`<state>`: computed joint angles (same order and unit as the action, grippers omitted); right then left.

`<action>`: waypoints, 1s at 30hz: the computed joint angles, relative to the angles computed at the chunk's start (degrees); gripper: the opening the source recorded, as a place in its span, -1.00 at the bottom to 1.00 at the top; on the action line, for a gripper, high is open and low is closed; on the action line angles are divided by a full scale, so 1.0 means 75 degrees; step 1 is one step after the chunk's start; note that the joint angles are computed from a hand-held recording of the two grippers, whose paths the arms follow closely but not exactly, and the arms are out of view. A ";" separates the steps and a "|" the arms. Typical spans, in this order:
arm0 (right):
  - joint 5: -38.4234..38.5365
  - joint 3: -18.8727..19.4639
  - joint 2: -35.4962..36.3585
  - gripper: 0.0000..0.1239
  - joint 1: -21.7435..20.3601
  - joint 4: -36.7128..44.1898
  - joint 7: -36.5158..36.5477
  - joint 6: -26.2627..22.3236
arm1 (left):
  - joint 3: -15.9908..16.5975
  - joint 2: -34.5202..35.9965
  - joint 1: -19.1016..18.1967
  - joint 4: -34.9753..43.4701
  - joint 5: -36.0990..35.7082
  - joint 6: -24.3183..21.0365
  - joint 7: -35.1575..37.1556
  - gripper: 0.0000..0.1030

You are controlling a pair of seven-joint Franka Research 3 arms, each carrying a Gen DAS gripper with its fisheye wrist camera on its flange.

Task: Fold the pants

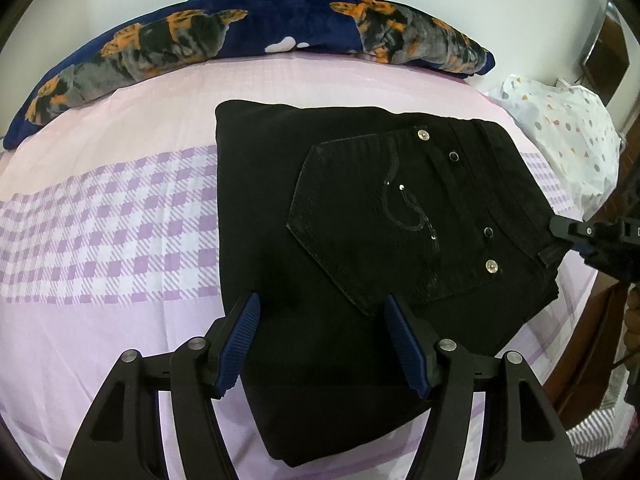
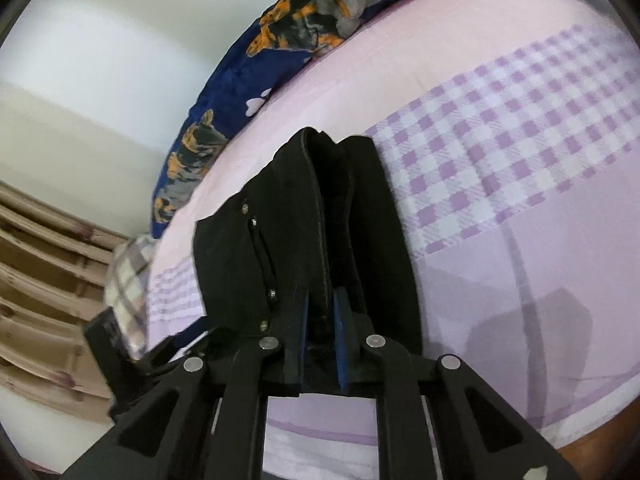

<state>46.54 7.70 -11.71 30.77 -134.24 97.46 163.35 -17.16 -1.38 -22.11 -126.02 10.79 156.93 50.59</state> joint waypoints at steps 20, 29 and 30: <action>-0.1241 0.0103 -0.0381 -0.85 0.0033 -0.0789 0.1476 0.0326 | -0.0146 -0.0139 -0.0303 0.0034 -0.0383 -0.0533 0.0785 0.27; -0.1122 0.0170 -0.0410 -0.68 0.0062 -0.0880 0.1915 0.0575 | -0.0168 -0.0091 -0.0328 0.0136 -0.0015 -0.0695 0.0486 0.27; -0.1073 0.0133 -0.0438 -0.64 0.0100 -0.0884 0.1896 0.0562 | -0.0170 -0.0079 -0.0329 0.0154 0.0028 -0.0710 0.0459 0.27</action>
